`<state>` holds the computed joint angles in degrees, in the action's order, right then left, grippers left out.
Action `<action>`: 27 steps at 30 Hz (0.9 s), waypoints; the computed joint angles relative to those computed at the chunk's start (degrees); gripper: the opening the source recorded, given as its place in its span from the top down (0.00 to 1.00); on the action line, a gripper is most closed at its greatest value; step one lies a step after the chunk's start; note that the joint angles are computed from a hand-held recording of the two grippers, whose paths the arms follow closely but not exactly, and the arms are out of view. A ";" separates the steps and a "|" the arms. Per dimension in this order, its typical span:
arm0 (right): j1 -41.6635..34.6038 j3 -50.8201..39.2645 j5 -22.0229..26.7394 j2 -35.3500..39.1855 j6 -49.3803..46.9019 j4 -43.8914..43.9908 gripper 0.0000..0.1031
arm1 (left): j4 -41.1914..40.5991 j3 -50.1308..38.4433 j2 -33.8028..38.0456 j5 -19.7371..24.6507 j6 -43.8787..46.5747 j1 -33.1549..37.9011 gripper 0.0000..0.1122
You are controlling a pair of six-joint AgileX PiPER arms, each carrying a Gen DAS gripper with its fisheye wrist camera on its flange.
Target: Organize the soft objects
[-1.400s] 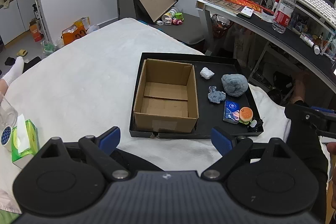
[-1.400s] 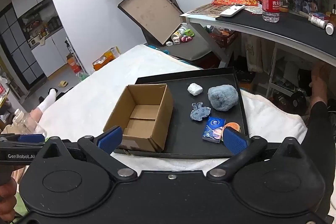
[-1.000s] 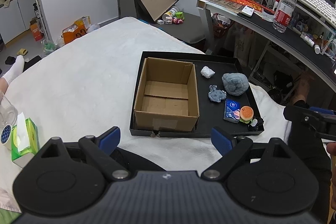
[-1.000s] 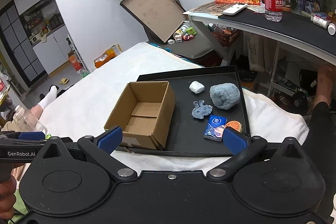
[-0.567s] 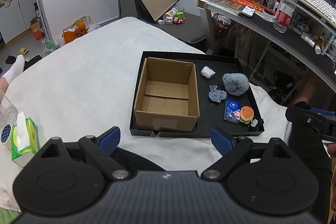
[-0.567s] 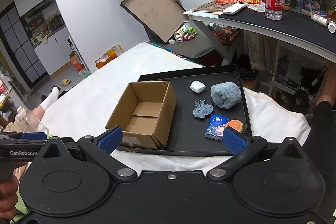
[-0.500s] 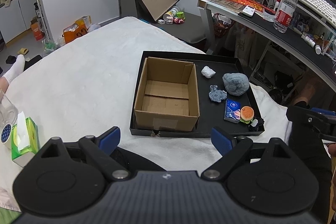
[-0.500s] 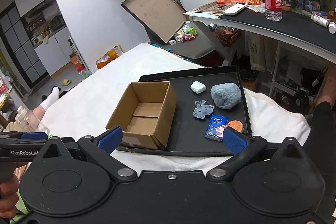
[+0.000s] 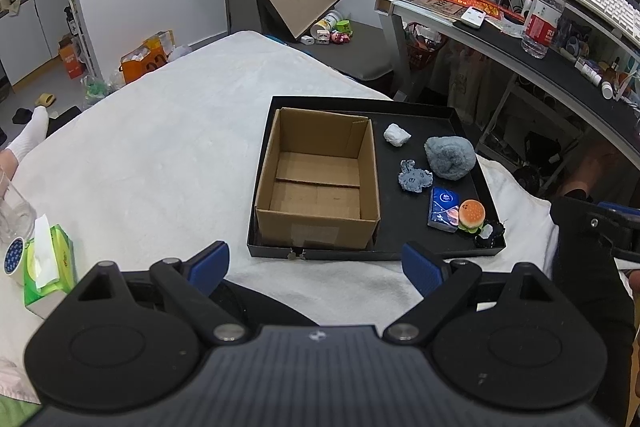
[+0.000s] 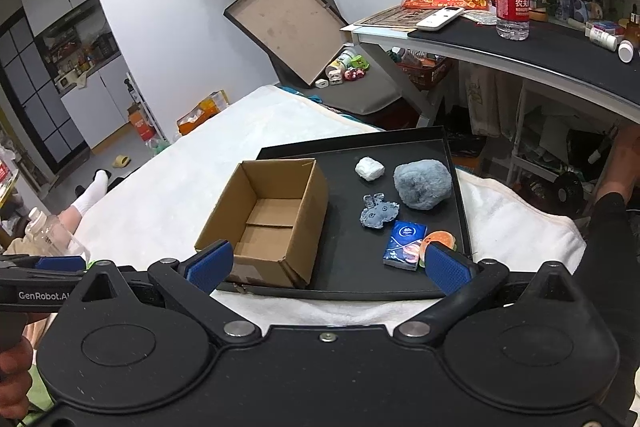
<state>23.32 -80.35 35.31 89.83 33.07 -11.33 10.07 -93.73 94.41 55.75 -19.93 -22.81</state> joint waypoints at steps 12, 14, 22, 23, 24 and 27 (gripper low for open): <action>-0.66 0.66 -0.49 -0.25 -0.94 1.01 0.00 | 0.67 -0.52 0.63 0.44 -1.26 0.19 0.18; -0.92 0.66 -0.52 -0.05 -1.38 1.43 0.00 | 0.91 -0.77 0.96 0.52 -1.64 0.14 0.18; -1.63 -0.15 -0.18 1.25 -1.65 2.21 0.00 | 0.28 -2.70 2.74 1.21 -0.72 0.46 0.18; -1.82 -0.28 -0.19 1.48 -1.91 2.63 0.00 | 0.17 -3.19 3.12 1.40 -0.55 0.54 0.18; -1.96 -0.26 -0.28 1.59 -2.10 2.88 0.00 | -0.02 -3.52 3.44 1.40 -0.34 0.73 0.18; -2.60 -0.68 -0.55 2.22 -3.54 4.50 0.00 | -0.41 -4.68 4.33 1.54 0.03 1.03 0.18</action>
<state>20.72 -81.03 34.76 92.05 29.53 -6.83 9.66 -98.41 98.74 57.29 -19.91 -21.78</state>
